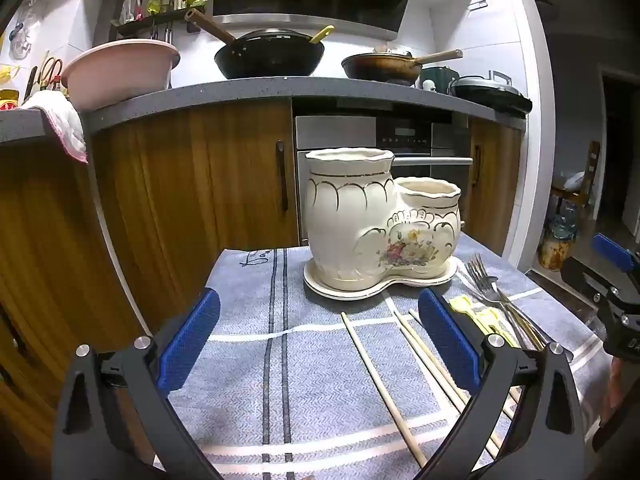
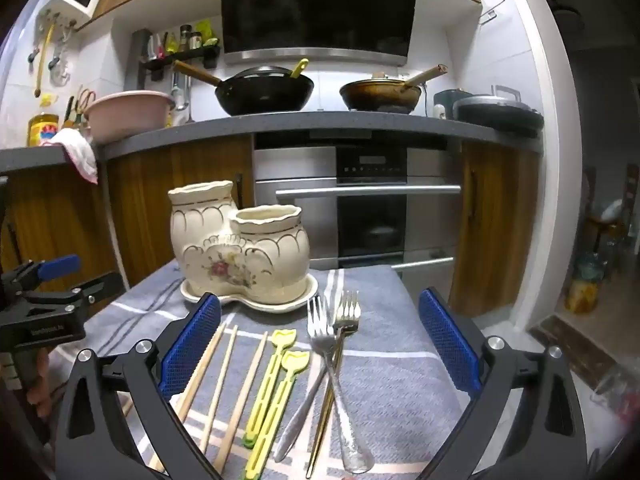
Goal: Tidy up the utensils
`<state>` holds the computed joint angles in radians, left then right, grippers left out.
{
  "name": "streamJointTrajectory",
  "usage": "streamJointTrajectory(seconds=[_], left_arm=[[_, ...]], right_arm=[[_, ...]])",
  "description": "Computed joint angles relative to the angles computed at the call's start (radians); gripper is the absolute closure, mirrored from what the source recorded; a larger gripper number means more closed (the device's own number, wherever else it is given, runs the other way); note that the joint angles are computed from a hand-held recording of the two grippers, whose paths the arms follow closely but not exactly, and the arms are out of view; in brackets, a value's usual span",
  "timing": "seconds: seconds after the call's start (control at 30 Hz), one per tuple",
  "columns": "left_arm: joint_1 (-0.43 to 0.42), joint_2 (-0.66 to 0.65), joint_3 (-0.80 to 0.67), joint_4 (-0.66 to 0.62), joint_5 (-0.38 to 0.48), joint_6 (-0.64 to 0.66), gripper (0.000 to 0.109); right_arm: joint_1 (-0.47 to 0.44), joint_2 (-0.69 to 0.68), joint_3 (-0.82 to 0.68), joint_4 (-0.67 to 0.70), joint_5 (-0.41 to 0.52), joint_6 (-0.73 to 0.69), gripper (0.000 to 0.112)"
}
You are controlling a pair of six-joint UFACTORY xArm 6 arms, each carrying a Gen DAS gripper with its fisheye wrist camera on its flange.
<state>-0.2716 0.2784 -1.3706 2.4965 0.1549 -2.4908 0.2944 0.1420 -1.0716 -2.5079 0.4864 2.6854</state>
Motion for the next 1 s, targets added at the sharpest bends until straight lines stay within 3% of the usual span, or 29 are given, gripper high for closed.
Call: streamJointTrajectory(seconds=[0.33, 1.0], left_arm=[[0.017, -0.012, -0.004, -0.069, -0.027, 0.074, 0.011], [0.004, -0.006, 0.012, -0.021, 0.0, 0.021, 0.011]], right_arm=[[0.013, -0.006, 0.003, 0.056, 0.003, -0.05, 0.014], [0.015, -0.01, 0.019, 0.018, 0.024, -0.025, 0.014]])
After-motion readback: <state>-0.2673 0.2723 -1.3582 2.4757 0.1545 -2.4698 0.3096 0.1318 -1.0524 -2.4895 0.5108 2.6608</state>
